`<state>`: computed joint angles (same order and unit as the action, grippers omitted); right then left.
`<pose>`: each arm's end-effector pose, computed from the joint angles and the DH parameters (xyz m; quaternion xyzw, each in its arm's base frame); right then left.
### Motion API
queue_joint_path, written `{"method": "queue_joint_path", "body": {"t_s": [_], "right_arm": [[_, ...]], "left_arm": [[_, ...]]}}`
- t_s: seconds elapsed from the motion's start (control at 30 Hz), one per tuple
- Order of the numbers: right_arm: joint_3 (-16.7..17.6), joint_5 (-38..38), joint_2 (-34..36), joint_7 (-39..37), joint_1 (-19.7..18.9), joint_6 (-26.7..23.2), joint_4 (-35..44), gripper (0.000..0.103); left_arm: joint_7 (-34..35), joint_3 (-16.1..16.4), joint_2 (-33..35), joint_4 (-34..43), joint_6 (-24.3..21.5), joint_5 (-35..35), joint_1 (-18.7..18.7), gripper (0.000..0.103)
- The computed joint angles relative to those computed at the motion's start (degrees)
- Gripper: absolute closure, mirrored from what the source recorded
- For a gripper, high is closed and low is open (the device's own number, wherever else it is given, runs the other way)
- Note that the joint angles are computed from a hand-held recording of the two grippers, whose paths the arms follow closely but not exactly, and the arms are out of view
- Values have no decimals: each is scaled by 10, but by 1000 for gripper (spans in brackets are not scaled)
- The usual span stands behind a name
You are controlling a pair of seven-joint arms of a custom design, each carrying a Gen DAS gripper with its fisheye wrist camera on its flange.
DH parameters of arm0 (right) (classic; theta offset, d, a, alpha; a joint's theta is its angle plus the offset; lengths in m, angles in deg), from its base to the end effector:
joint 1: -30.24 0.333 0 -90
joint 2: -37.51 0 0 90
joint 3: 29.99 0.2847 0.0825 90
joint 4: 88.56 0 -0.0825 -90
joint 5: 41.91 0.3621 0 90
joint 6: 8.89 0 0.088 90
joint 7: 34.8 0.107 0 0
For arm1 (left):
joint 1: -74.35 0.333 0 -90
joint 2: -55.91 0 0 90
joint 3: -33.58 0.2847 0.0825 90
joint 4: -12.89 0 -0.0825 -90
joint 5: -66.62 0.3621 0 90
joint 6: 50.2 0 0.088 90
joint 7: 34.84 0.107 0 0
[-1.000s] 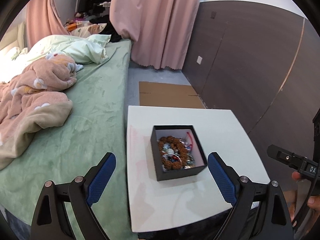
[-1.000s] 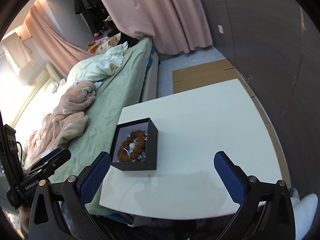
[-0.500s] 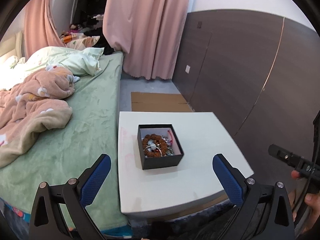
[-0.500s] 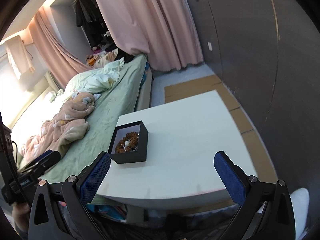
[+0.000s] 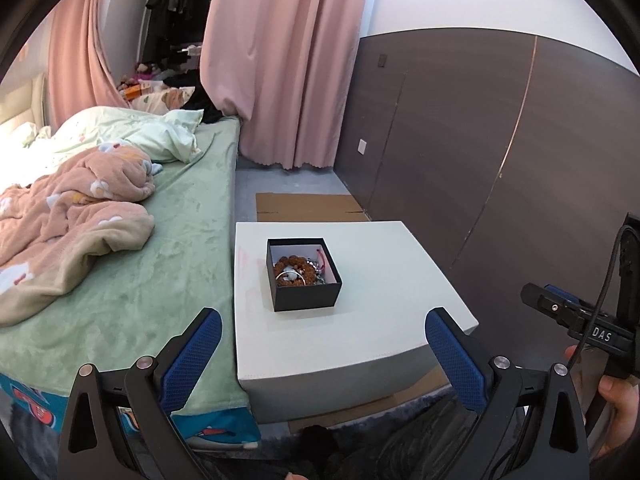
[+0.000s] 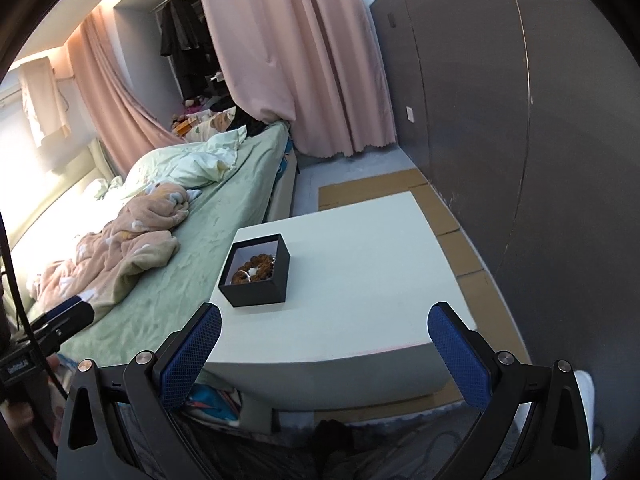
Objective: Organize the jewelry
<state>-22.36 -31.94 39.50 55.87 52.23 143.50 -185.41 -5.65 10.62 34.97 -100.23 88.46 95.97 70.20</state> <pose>0.5256 0.2915 0.6475 -0.7397 0.4961 -0.1604 0.4254 0.4197 -0.2527 0.6718 -0.7138 0.5258 -0.3522 0.3000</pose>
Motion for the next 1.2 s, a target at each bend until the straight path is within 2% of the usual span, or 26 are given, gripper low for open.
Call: {"method": "queue_joint_path", "body": {"t_s": [0.13, 0.33, 0.7, 0.87, 1.2], "right_arm": [[0, 12, -33, -22, 4, 14, -36, 0], [-8, 48, -52, -39, 13, 4, -55, 0], [-16, 49, -82, -39, 23, 13, -98, 0], [-20, 54, -89, -41, 27, 19, -108, 0], [-22, 40, -95, -30, 27, 20, -113, 0]], "left_arm": [[7, -7, -11, -3, -5, 8, -3, 1], [16, -10, -20, -8, -6, 3, -5, 1], [8, -22, -29, -11, -11, 3, -2, 1], [0, -36, -26, -1, -28, 24, 0, 1], [-9, -36, -14, 13, -36, 31, -13, 1]]}}
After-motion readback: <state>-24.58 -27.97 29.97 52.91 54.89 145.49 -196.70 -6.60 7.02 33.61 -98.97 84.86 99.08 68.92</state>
